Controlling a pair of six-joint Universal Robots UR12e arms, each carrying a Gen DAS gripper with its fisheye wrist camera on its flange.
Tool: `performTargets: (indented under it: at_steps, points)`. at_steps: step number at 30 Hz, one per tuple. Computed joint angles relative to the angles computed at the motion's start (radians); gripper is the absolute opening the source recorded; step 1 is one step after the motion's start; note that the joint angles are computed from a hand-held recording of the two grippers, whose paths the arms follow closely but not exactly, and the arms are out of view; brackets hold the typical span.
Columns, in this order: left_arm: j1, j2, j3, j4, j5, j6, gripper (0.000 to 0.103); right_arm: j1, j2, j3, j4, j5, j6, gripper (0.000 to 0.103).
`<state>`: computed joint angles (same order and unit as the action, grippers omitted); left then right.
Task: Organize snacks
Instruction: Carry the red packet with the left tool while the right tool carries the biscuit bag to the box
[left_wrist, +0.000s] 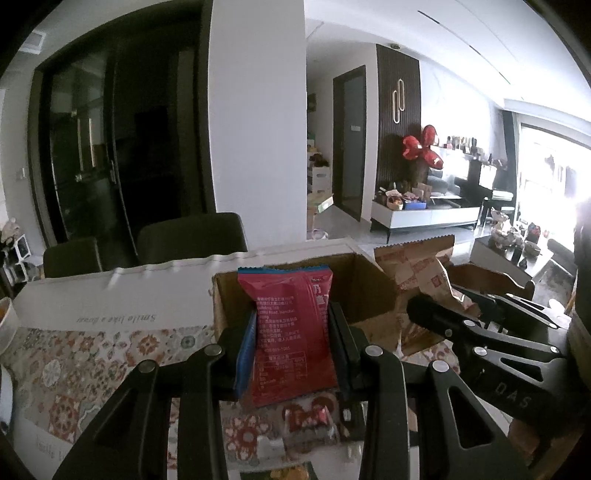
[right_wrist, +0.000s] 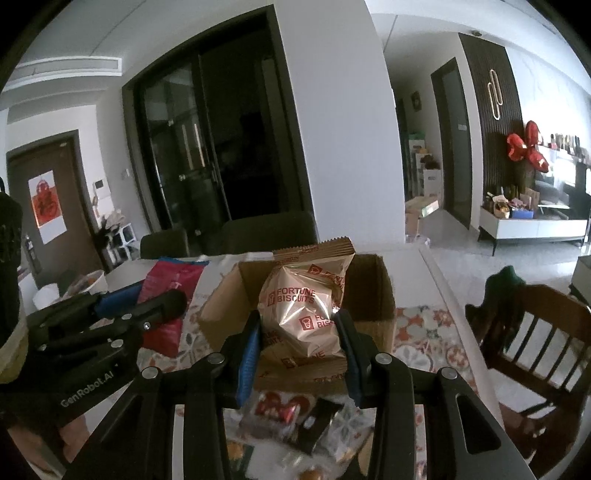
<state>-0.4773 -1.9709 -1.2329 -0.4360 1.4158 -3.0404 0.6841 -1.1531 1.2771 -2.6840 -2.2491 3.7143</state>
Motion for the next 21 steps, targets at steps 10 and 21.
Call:
performTargets:
  at_steps: [10, 21]
  points:
    - [-0.003, -0.114, 0.192, -0.159, 0.022, 0.011, 0.036, -0.064, 0.025, -0.069, 0.091, 0.079, 0.007, 0.040]
    - [-0.005, -0.216, 0.366, -0.353, 0.027, 0.021, 0.046, -0.124, 0.046, -0.115, 0.204, 0.206, 0.051, 0.040]
